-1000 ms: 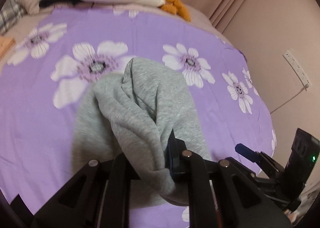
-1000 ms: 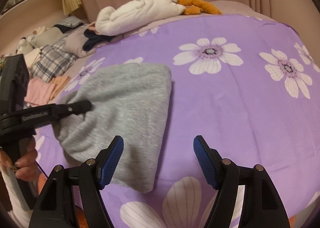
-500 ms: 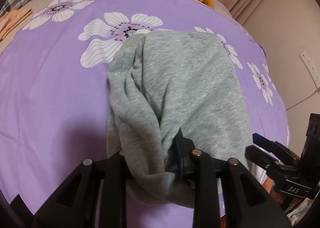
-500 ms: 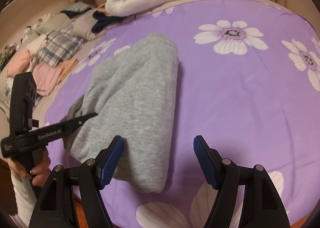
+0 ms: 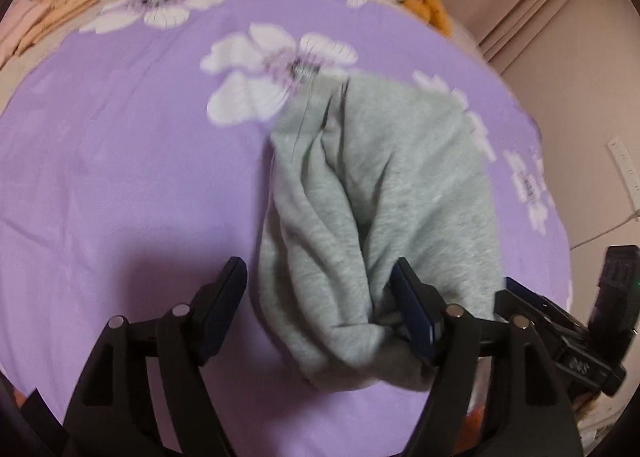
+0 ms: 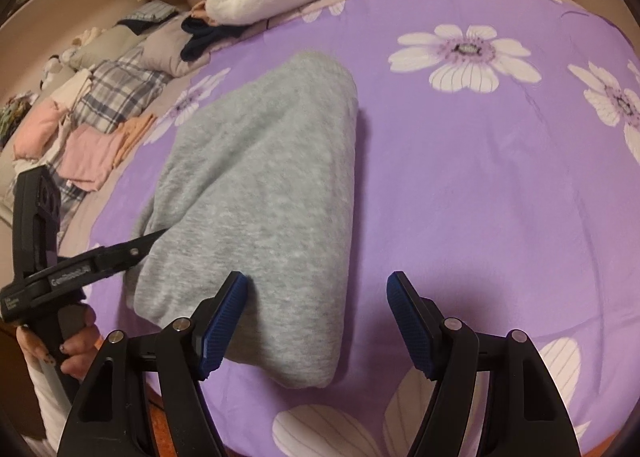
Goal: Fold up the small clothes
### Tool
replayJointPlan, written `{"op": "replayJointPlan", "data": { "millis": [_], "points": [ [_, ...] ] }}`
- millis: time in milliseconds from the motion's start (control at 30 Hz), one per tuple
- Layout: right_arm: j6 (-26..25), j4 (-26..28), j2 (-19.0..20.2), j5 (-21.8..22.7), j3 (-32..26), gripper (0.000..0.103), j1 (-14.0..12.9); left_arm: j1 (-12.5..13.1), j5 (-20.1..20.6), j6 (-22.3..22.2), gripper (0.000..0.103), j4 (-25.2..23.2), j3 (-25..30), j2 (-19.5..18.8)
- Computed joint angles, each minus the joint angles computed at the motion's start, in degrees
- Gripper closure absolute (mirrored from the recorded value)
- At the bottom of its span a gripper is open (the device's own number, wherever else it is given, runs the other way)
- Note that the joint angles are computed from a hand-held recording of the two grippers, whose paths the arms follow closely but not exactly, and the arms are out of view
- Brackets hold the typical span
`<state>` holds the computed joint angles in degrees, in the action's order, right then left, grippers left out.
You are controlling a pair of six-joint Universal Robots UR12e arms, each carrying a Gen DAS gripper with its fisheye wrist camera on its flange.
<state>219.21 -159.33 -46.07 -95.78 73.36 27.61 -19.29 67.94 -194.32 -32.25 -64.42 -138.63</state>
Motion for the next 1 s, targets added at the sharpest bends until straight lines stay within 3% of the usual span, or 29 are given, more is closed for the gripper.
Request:
{"op": "replayJointPlan", "data": {
  "millis": [33,100,133,233,367,500,600,633,667,767,867,1000],
  "points": [
    [0.37,-1.31,-0.23,-0.24,0.41,0.029,-0.17,0.26,-1.39,-0.07,0.021,1.6,-0.45,0.18],
    [1.54,-3.68,-0.24,0.27,0.81,0.015,-0.64,0.61,-3.61,-0.27,0.007,4.26,-0.87,0.23],
    [2.25,-4.76,-0.16,0.9,0.92,0.014,-0.94,0.64,-4.03,-0.08,0.005,4.63,-0.71,0.09],
    [3.71,-6.46,0.83,3.96,-0.01,0.014,-1.93,0.32,-4.13,1.26,0.004,1.36,1.25,-0.95],
    [4.17,-5.26,3.12,9.98,-2.94,0.014,-2.9,0.14,-8.22,2.24,0.004,-4.03,3.65,-2.91],
    [4.13,-3.05,5.29,14.01,-6.06,0.014,-3.26,0.09,-9.42,1.02,0.005,-4.91,5.16,-4.11],
    [4.62,-3.63,6.41,16.33,-7.35,0.017,-3.56,0.04,-9.96,1.35,0.017,-6.2,6.74,-4.97],
    [4.9,-4.09,6.69,16.99,-7.52,0.02,-3.69,0.0,-10.17,1.44,0.026,-6.67,7.17,-5.2],
    [5.4,-4.49,7.04,17.88,-7.79,0.026,-3.88,-0.16,-10.19,1.28,0.038,-7.18,7.84,-5.51],
    [6.08,-5.52,7.25,19.17,-7.65,0.044,-4.16,-0.68,-8.49,1.25,0.055,-7.67,8.64,-5.49],
    [4.92,-7.0,6.37,18.12,-6.59,0.065,-3.91,-1.75,-4.21,1.84,0.065,-6.76,8.91,-4.8],
    [2.0,-7.27,5.08,13.89,-6.27,0.07,-3.27,-2.76,-1.01,2.19,0.067,-3.57,9.5,-4.34]
  ]
}}
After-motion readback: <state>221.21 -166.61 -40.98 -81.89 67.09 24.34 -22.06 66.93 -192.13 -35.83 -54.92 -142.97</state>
